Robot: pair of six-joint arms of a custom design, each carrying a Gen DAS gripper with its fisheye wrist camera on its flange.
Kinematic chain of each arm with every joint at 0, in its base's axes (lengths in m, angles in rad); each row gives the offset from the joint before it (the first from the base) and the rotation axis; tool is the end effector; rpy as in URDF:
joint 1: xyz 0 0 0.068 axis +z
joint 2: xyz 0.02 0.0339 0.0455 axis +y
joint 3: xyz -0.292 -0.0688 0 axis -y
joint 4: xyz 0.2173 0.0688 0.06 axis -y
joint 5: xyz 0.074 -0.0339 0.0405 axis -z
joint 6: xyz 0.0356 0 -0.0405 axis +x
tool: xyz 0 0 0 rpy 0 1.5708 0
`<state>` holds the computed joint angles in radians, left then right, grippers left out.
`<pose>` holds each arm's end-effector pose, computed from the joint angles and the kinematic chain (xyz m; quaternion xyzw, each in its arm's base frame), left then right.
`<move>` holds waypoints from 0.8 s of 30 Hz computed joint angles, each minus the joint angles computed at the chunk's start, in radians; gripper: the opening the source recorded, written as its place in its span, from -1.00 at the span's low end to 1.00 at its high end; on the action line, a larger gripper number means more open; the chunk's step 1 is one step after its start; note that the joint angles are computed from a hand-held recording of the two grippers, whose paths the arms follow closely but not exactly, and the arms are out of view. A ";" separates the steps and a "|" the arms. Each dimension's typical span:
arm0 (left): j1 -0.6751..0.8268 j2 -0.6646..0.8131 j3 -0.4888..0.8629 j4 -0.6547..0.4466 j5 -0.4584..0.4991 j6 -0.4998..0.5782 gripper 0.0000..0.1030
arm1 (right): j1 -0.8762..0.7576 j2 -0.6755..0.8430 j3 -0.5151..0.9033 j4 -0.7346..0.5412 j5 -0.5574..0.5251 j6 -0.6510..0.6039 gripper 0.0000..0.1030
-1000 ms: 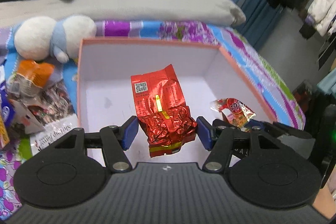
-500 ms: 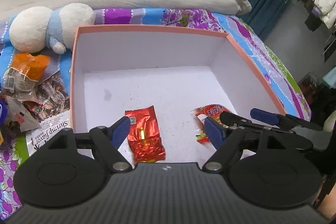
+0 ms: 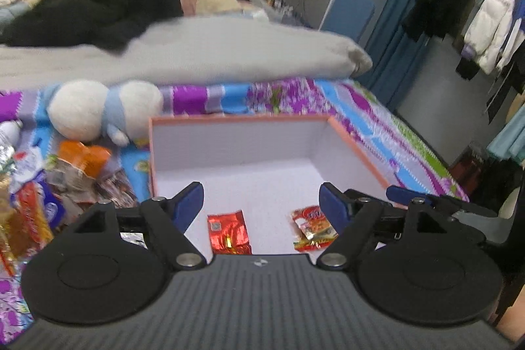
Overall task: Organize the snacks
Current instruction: 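Withdraw both tools from the pink box back toward the snack pile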
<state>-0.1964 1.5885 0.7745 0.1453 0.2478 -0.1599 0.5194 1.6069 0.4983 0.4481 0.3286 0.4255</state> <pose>0.2956 -0.0677 0.2214 0.0702 0.8920 -0.1861 0.4060 0.2368 0.1222 0.1715 0.0302 0.8885 0.0665 0.4530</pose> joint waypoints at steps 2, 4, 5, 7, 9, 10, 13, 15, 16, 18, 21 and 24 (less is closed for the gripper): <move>0.027 -0.070 -0.030 -0.017 0.022 0.018 0.57 | 0.047 -0.045 0.000 -0.026 0.037 0.013 0.41; 0.057 -0.145 -0.059 -0.037 0.027 0.045 0.57 | 0.088 -0.082 0.004 -0.051 0.074 0.030 0.41; 0.074 -0.181 -0.071 -0.048 0.026 0.052 0.57 | 0.110 -0.099 0.005 -0.062 0.092 0.039 0.41; 0.121 -0.251 -0.093 -0.074 0.055 0.071 0.57 | 0.165 -0.133 0.001 -0.079 0.130 0.060 0.41; 0.184 -0.319 -0.119 -0.093 0.107 0.088 0.57 | 0.218 -0.153 0.006 -0.105 0.169 0.079 0.41; 0.209 -0.344 -0.130 -0.099 0.127 0.093 0.57 | 0.243 -0.158 0.007 -0.110 0.192 0.087 0.41; 0.297 -0.424 -0.157 -0.139 0.188 0.124 0.58 | 0.326 -0.169 0.007 -0.119 0.252 0.114 0.41; 0.356 -0.465 -0.180 -0.159 0.226 0.149 0.58 | 0.378 -0.165 0.006 -0.114 0.292 0.131 0.41; 0.389 -0.484 -0.193 -0.168 0.250 0.161 0.58 | 0.403 -0.161 0.006 -0.110 0.310 0.139 0.41; 0.465 -0.517 -0.212 -0.196 0.310 0.195 0.58 | 0.458 -0.145 0.002 -0.095 0.350 0.158 0.41; 0.564 -0.548 -0.242 -0.224 0.372 0.246 0.58 | 0.520 -0.123 0.004 -0.092 0.395 0.199 0.41; 0.668 -0.562 -0.262 -0.258 0.440 0.304 0.58 | 0.575 -0.092 0.001 -0.078 0.439 0.239 0.41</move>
<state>0.4717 1.0262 0.5125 -0.1129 0.6877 0.1438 1.0943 1.5148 0.4993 0.3700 0.7674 0.6648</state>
